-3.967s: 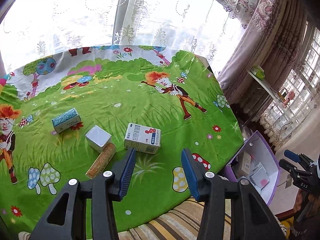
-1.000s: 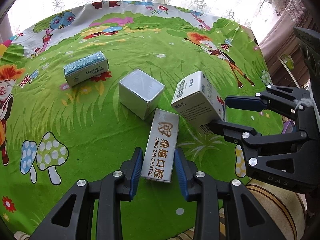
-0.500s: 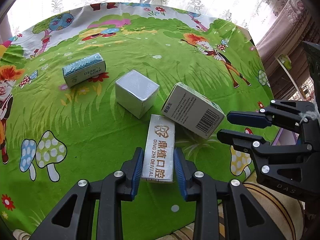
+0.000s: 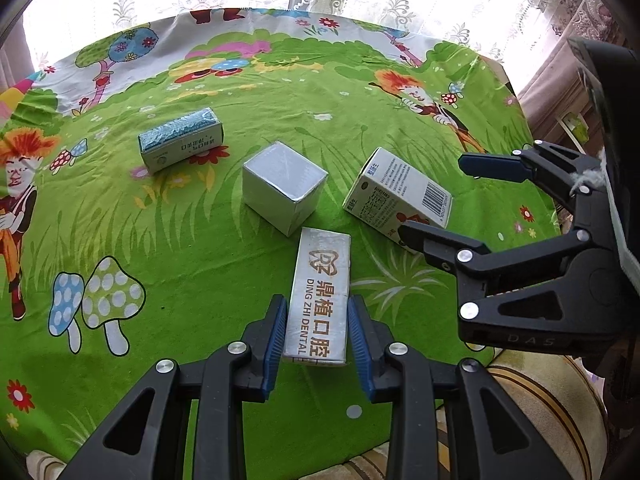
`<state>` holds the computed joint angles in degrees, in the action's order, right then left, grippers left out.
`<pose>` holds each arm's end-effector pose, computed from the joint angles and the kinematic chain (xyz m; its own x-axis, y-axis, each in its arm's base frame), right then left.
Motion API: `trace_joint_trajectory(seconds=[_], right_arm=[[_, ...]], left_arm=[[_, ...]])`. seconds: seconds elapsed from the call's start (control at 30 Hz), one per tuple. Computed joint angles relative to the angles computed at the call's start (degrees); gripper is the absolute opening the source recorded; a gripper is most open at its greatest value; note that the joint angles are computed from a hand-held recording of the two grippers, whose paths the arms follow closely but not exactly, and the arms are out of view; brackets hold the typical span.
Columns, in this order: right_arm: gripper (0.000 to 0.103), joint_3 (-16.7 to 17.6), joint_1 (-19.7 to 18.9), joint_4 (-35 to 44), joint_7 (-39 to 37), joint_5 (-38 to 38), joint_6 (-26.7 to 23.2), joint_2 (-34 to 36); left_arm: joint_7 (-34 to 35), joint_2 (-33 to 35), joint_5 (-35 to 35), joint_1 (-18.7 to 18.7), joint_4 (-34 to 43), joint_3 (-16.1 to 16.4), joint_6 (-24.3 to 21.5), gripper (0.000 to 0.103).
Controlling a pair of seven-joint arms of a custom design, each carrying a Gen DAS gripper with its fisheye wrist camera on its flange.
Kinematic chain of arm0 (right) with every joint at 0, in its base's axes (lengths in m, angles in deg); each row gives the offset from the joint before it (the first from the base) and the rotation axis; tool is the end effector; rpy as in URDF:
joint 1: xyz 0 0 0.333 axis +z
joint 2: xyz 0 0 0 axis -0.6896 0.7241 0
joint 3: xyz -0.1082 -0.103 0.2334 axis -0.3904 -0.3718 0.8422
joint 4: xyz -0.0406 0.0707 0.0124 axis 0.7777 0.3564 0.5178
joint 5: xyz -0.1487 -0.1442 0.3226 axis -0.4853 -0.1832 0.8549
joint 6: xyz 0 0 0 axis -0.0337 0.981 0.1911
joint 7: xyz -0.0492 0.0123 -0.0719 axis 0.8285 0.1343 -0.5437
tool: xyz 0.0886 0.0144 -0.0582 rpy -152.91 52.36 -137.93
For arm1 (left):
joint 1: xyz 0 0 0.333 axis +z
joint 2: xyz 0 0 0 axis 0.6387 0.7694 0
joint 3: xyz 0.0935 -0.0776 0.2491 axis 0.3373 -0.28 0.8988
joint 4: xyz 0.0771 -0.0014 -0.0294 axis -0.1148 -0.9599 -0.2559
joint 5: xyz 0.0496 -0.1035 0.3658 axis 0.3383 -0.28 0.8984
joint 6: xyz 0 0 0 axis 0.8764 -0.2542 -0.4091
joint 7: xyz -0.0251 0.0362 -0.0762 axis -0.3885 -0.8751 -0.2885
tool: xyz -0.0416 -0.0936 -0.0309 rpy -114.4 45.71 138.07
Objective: Organize rigid objects
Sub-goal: 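Carry both boxes over the purple storage box and open both grippers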
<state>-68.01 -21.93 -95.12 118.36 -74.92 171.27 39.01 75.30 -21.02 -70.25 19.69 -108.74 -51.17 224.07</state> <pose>0.5492 0.2854 0.4778 0.5655 -0.8044 0.1823 -0.6574 -0.5730 -0.4893 0.4991 -0.3512 0.4766 -0.1728 -0.9657 0.1938 -0.8930 0.0706 -0.4445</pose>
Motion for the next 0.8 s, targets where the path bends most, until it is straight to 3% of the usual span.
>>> trace_joint_trajectory(seconds=[0.1, 0.17, 0.23, 0.53, 0.67, 0.77, 0.8], right_arm=[[0.079, 0.3, -0.4, 3.0, -1.9, 3.6, -1.9, 2.7], [0.055, 0.0, 0.0, 3.9, -0.3, 3.2, -3.3, 3.7], [0.044, -0.1, -0.1, 2.9, 0.7, 4.0, -3.1, 2.9], [0.043, -0.5, -1.9, -11.7, 7.0, 2.6, 2.0, -11.8], [0.043, -1.1, -3.5, -19.4, 7.9, 5.0, 3.1, -20.2], [0.043, -1.6, -4.8, -24.3, 8.3, 6.4, 3.3, -25.6], [0.043, -1.5, -5.4, -25.7, 8.7, 6.3, 3.3, -27.3]], left_arm=[[-0.3, -0.2, 0.1, -0.1, -0.2, 0.0, 0.4, 0.032], [-0.9, -0.5, 0.4, -0.1, -0.5, 0.0, 0.8, 0.032], [-1.6, -1.0, 0.6, -0.1, -1.1, 0.1, 1.3, 0.032], [-0.1, -2.2, -3.2, -0.9, -1.1, -1.2, 5.5, 0.032], [0.0, -0.9, -0.8, -2.8, 1.8, -2.2, 4.9, 0.032], [4.6, 0.3, -6.5, -3.6, 3.5, -3.4, 5.9, 0.032], [4.6, 0.8, -5.4, -4.2, 4.6, -3.5, 5.4, 0.032]])
